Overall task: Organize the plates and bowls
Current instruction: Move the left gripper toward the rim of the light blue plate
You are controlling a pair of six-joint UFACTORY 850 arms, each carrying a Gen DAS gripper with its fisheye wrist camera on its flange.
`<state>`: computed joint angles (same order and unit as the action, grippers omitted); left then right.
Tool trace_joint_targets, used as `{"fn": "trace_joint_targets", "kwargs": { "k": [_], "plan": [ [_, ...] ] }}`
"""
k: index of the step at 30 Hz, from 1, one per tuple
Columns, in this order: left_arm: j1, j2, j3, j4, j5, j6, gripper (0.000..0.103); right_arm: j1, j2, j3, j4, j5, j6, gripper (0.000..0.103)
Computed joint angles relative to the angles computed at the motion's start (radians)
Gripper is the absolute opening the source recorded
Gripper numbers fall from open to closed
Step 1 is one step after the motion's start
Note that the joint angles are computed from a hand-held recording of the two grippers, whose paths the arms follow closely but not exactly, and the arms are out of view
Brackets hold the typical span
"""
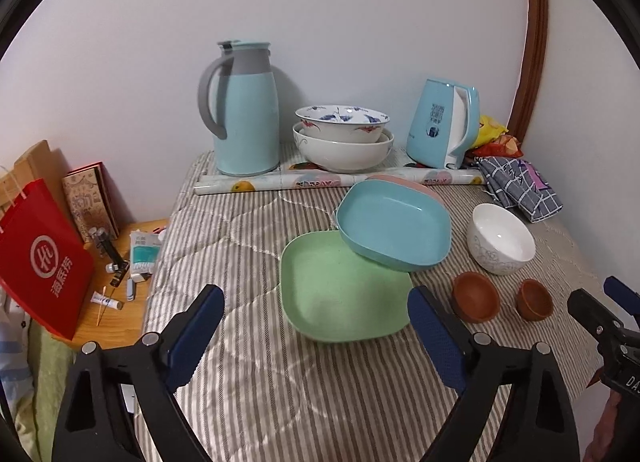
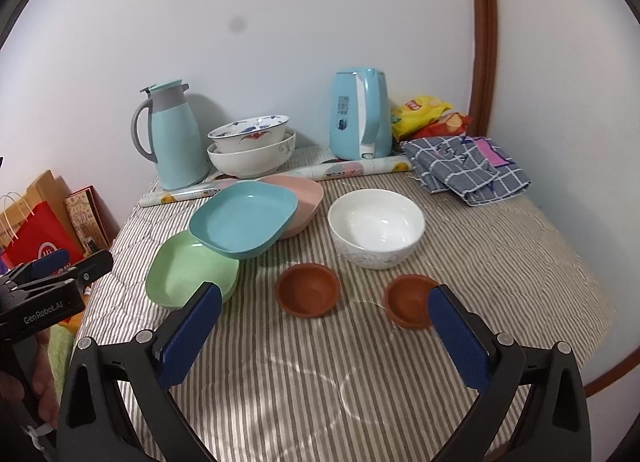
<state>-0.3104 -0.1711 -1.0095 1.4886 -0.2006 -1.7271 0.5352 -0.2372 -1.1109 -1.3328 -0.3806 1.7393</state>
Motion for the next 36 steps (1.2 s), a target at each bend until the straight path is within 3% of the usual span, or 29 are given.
{"fn": "trace_joint_targets", "kwargs": {
  "k": [4,8,12,16,24,29,32,36],
  "plan": [
    [0.009,-0.052,-0.047,0.004,0.008,0.012,0.093,-0.017,-0.058,-0.059,0.045,0.024,-0.069,0.100],
    [0.027,-0.107,-0.102,-0.104,0.036,0.113,0.093,-0.029,-0.115,-0.121,0.104,0.040,-0.148,0.095],
    [0.049,-0.165,-0.163,-0.413,0.051,0.414,0.084,-0.045,-0.171,-0.189,0.222,0.053,-0.284,0.083],
    [0.071,-0.215,-0.214,-0.726,0.058,0.721,0.076,-0.058,-0.229,-0.262,0.361,0.052,-0.442,0.078],
    [0.088,-0.289,-0.305,-1.189,0.057,1.191,0.069,-0.073,-0.318,-0.379,0.521,0.037,-0.623,0.068],
    [0.087,-0.334,-0.361,-1.250,0.038,1.281,0.063,-0.074,-0.372,-0.442,0.590,0.019,-0.712,0.059],
    [0.082,-0.361,-0.388,-1.181,0.019,1.224,0.061,-0.077,-0.403,-0.477,0.647,0.007,-0.773,0.056],
    [0.086,-0.392,-0.424,-1.262,0.002,1.303,0.059,-0.084,-0.434,-0.509,0.730,0.001,-0.852,0.052]
  ]
}}
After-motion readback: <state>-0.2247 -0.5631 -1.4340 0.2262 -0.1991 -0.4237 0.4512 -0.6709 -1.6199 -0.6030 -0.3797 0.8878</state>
